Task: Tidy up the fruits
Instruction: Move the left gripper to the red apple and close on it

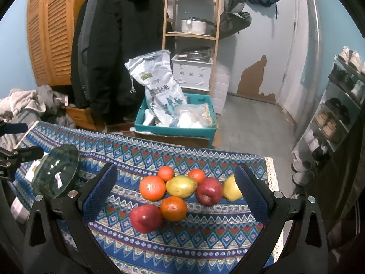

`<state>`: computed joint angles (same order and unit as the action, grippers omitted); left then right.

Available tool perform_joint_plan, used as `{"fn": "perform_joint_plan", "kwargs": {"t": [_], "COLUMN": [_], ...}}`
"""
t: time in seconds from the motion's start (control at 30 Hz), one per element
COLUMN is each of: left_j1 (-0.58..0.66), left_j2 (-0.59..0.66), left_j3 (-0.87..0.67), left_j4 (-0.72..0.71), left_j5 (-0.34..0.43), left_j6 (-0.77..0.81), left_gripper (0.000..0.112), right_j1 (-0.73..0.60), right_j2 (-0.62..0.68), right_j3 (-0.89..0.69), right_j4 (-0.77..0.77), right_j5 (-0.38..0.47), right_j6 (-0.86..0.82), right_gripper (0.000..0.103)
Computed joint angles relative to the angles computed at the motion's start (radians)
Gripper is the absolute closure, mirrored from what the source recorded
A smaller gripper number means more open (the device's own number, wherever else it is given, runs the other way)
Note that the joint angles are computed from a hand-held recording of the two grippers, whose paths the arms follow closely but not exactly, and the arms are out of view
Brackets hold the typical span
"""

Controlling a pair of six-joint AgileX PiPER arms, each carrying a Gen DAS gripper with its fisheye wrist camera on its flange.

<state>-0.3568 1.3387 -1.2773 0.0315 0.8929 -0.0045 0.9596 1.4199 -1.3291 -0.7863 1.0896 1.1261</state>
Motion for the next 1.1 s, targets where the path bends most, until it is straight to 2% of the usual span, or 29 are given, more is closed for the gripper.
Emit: {"fn": "perform_joint_plan", "kwargs": {"t": [0.3,0.57,0.87,1.1], "left_j1": [-0.07,-0.133,-0.211,-0.273], "left_j2": [0.049,0.162,0.307,0.407], "left_j3": [-0.03,-0.059,-0.07,-0.079], "left_j4": [0.026,-0.038,-0.029,0.007], "left_j5": [0.011,0.04,0.05,0.031], "left_j6": [-0.049,-0.038,-0.076,-0.11], "left_gripper": [0.01,0.01,0.01,0.01], "right_j1": [-0.035,-0.129,-0.257,-0.351], "right_j2": [-0.038,-0.091,-0.134,-0.112], "right_j3": [0.034,0.121,0.248,0.327], "right_j4": [0.023,0.096,0.204,0.292], "right_j5": [0.015,-0.005,-0.076,-0.154], "right_j6": [-0.004,-0.021,-0.062,-0.127], "right_gripper": [0.003,0.003,0.003,0.003]}}
